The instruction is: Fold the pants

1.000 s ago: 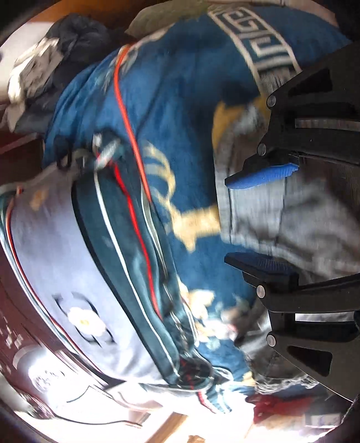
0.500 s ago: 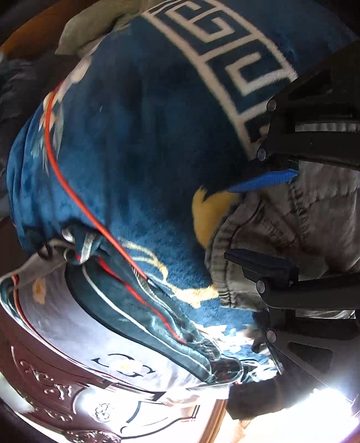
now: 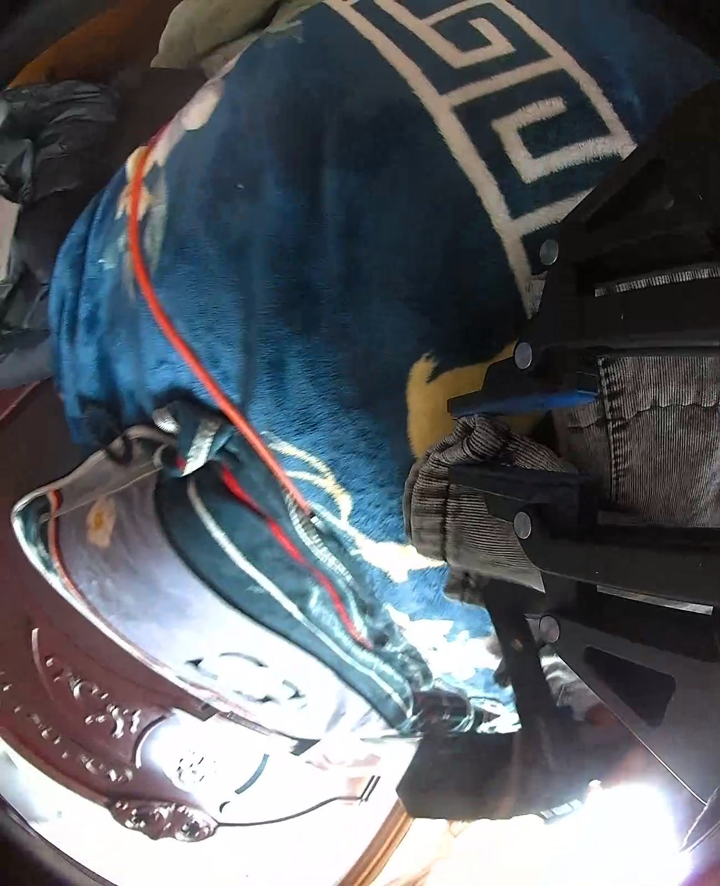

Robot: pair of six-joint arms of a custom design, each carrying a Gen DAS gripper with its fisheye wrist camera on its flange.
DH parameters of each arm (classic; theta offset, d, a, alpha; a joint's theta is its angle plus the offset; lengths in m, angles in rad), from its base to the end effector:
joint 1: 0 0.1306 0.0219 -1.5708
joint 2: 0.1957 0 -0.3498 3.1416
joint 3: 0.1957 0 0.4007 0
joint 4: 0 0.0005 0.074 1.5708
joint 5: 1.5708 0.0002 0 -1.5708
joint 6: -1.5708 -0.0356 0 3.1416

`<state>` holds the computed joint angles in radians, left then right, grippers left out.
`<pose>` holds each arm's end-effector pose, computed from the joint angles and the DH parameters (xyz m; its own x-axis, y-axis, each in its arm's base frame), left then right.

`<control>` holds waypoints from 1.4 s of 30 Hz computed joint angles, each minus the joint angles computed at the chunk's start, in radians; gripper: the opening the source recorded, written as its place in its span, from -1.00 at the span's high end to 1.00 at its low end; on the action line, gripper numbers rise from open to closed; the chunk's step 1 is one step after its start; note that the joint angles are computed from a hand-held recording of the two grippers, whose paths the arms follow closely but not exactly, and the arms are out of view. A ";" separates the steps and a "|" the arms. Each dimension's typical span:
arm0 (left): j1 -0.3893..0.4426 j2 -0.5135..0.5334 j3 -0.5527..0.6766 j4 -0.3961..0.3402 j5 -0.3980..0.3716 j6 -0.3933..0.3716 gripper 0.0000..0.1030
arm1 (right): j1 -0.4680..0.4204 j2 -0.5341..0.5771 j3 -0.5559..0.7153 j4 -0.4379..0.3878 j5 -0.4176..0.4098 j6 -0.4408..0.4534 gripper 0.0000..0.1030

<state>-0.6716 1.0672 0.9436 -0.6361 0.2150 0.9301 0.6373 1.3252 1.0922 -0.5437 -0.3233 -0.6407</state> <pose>0.3020 -0.2504 0.3395 -0.9067 -0.2798 -0.3156 0.0036 0.7432 -0.6691 0.3721 0.2890 0.3118 -0.8977 0.0406 -0.4387 -0.2615 0.7522 0.6049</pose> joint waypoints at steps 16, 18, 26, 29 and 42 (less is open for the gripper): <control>-0.316 0.211 0.224 -0.104 -0.079 -0.049 0.62 | -0.143 -0.270 -0.202 -0.038 -0.077 -0.127 -0.02; -0.322 0.177 0.212 -0.106 -0.079 -0.038 0.60 | -0.131 -0.284 -0.215 -0.055 -0.090 -0.132 -0.02; -0.378 -0.157 0.025 -0.305 -0.295 -0.046 0.28 | -0.055 -0.293 -0.200 -0.137 -0.069 -0.088 0.03; -0.357 -0.277 -0.041 -0.505 -0.367 -0.002 0.28 | -0.002 -0.321 -0.201 -0.223 0.002 -0.049 0.03; -0.399 -0.528 -0.239 -0.864 -0.463 0.171 0.27 | 0.080 -0.345 -0.223 -0.362 0.206 -0.019 0.69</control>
